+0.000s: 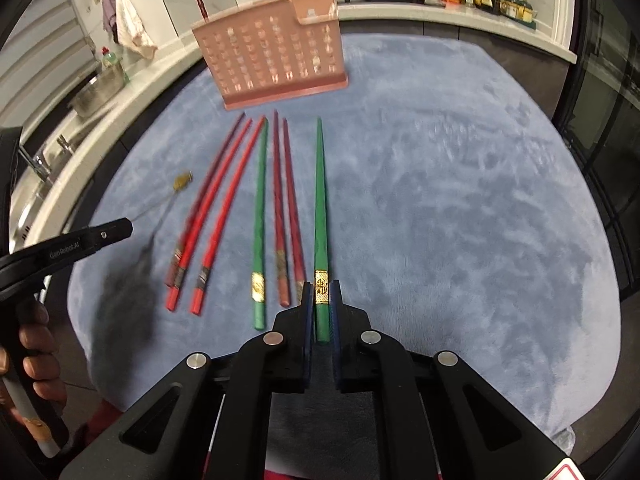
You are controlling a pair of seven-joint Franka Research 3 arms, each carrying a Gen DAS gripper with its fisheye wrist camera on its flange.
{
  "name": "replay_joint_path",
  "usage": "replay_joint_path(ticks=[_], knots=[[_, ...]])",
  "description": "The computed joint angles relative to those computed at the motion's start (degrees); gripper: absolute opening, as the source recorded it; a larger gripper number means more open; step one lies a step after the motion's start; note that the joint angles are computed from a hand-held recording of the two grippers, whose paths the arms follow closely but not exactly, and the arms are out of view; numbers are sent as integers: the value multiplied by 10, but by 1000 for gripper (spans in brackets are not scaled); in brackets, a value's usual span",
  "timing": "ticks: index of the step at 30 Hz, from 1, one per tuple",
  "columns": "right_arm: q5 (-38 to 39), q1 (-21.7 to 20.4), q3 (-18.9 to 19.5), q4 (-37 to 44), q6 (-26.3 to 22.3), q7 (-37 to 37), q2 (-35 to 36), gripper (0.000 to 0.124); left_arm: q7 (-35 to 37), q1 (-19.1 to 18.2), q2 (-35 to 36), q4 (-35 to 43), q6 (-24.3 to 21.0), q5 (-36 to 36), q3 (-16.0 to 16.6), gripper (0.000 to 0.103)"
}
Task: Organize utensils
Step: 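Lift the gold spoon and green chopstick and carry them over the pink holder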
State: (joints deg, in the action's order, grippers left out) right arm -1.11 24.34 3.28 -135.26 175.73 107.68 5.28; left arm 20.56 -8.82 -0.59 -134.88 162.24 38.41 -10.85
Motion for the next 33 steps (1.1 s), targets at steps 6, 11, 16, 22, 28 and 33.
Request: replay_joint_path(ticks=[6,11,16,22,28,33], knots=[[-34,-4,-7,7,19,32,-27,7,-6,8,-31,2,2,15,-2,10],[-81,-22,-6,26,35,74,-41,7,2,15,-41,13,6,19,-5,1],[-78,-40,1,55,47,70,-39,7,1,23,-42,34,-3,41,-9,0],[-85,-43,-4,88,55,73,-35,7,31,24,-43,53,-4,36,-6,0],[-102,-34,-20,139,50,78,-21,7,110,20,-41,84,-5,-26,1,0],[-98,-25,-31,193,43,69,2,7,146,22,-23,145,-22,-39,1,0]])
